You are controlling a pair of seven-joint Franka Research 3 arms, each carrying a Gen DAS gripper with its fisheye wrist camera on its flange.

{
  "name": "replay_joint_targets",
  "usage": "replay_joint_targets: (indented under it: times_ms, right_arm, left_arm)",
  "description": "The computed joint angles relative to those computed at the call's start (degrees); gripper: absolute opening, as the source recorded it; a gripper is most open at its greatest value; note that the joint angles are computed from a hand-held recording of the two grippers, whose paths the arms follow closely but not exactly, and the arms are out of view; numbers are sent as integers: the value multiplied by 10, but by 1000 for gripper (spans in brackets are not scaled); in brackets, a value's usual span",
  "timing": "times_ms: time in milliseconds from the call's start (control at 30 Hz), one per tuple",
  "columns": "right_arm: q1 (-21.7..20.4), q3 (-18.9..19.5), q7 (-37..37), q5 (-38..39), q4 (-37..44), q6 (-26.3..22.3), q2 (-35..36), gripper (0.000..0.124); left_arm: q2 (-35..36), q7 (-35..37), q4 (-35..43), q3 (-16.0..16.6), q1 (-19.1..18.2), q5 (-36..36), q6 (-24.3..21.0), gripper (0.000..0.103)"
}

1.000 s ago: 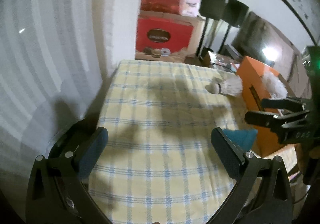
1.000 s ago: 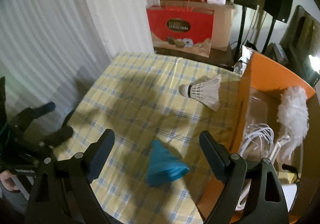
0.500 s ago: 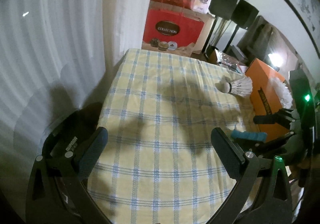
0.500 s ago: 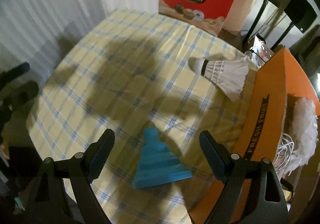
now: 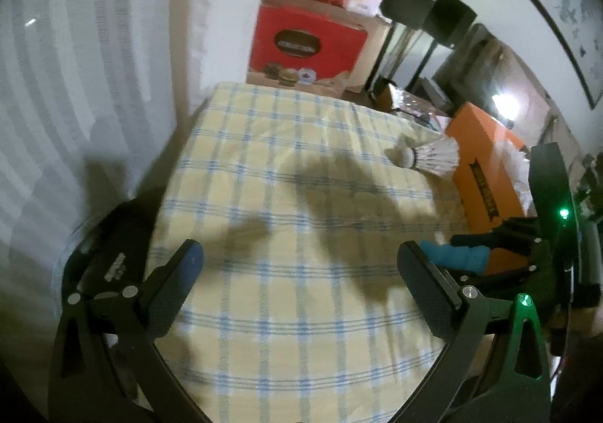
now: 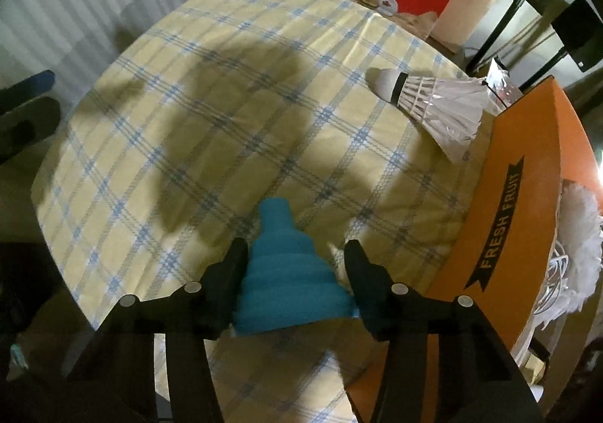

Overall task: Organize objects
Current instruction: 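Grasp the blue cone with the right gripper, then lift the cone with the right gripper while the left grasps the white shuttlecock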

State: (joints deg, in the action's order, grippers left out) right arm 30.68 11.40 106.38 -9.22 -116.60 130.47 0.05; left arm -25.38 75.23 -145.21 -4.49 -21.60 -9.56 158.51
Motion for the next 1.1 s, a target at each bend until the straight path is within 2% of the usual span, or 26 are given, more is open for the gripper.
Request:
replay_joint_targets:
  times_ms: [167,267,533,733,800,900,1000,1100]
  right_arm:
    - [-6,-2,3,23,-27,39,-26,50]
    - [-12,-5,-16,81,-56,82,-57,50]
    - [-28,-5,-35,171,-109,147,-134,50]
    - [-39,-11,-50,213,-148,159,-209,50]
    - [-51,-6,-43,211,-157,156,-229,50]
    - [-66,-4,-35,209,-169,153,-253,50]
    - [-76,-8,-33,212,-184,149,-278,51]
    - [-85,-11,-35,218,-199,146,-300,51]
  left_arm:
    - [26,19,30,-3,-13,-6,-4,103]
    - [45,52,53,3,-28,-29,-9,103]
    - [107,108,128,-12,-20,-65,-12,103]
    - [180,186,198,-42,-9,-80,-15,102]
    - [207,244,217,-51,-9,-108,-5,102]
    - [249,268,251,-74,9,-93,-8,102]
    - [283,333,282,-97,25,-129,-26,102]
    - [306,351,302,-115,35,-111,-24,102]
